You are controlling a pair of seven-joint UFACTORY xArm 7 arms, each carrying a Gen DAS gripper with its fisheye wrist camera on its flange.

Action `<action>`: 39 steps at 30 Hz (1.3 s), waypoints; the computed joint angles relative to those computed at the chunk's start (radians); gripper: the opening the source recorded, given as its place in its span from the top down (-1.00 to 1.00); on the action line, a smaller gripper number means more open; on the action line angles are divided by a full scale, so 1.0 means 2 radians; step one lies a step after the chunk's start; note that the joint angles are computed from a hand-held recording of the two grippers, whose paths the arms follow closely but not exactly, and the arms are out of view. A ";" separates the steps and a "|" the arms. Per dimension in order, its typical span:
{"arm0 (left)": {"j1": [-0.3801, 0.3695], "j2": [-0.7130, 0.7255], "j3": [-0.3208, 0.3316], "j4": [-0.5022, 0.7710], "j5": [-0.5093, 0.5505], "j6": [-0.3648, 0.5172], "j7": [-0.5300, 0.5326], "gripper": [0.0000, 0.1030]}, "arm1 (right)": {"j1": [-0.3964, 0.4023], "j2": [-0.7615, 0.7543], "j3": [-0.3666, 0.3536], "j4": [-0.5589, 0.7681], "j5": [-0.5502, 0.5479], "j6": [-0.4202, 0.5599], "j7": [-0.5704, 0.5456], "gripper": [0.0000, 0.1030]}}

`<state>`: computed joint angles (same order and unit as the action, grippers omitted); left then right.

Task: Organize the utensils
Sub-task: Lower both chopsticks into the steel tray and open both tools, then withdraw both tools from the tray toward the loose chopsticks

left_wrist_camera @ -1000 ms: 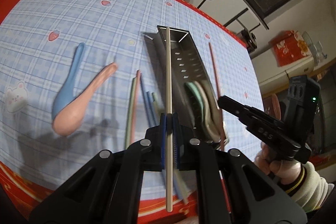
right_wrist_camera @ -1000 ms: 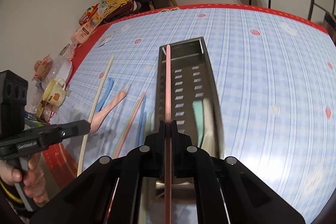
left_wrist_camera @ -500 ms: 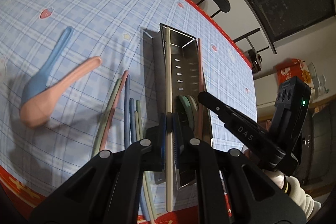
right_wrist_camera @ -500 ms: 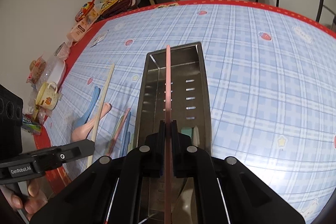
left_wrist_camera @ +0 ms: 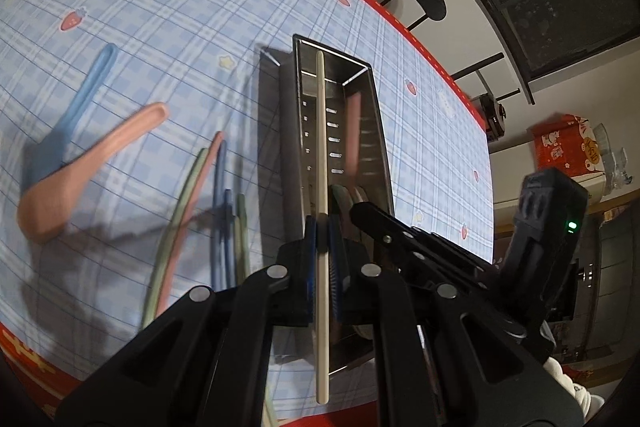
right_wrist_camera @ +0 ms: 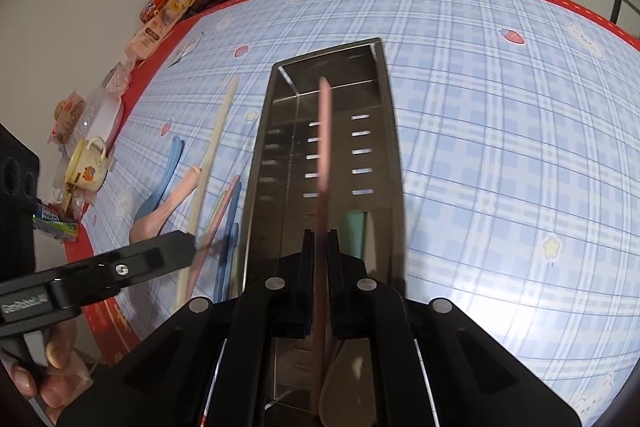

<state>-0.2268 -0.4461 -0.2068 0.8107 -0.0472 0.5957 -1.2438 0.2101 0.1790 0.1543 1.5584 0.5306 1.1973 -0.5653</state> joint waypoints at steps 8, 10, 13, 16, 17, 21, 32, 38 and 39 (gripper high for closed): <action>-0.001 0.059 -0.008 0.037 0.016 -0.006 -0.014 0.80 | -0.019 -0.014 -0.012 0.005 0.016 -0.008 -0.005 0.65; -0.003 0.071 -0.008 0.046 0.024 0.003 -0.016 0.80 | -0.026 -0.022 -0.016 0.001 0.017 -0.013 -0.009 0.25; -0.006 0.078 -0.008 0.059 0.038 0.014 -0.014 0.65 | -0.034 -0.038 -0.022 -0.013 0.027 -0.024 -0.021 -0.27; -0.006 0.073 -0.008 0.067 0.056 0.028 -0.012 0.18 | -0.037 -0.052 -0.027 -0.024 0.025 -0.036 -0.022 -0.63; -0.005 0.070 -0.009 0.070 0.063 0.033 -0.012 0.09 | -0.037 -0.060 -0.029 -0.033 0.022 -0.045 -0.021 -0.77; -0.005 0.053 -0.010 0.079 0.081 0.064 0.003 -0.54 | -0.036 -0.088 -0.035 -0.065 0.015 -0.070 -0.016 -0.89; -0.002 -0.021 -0.024 0.078 0.117 0.188 0.070 -0.88 | -0.014 -0.171 -0.037 -0.163 -0.046 -0.121 0.035 -0.89; -0.007 -0.084 -0.022 0.036 0.101 0.223 0.112 -0.88 | 0.009 -0.216 -0.038 -0.217 -0.049 -0.125 0.056 -0.89; -0.008 -0.097 -0.020 0.026 0.094 0.228 0.119 -0.88 | 0.013 -0.222 -0.039 -0.223 -0.049 -0.124 0.059 -0.89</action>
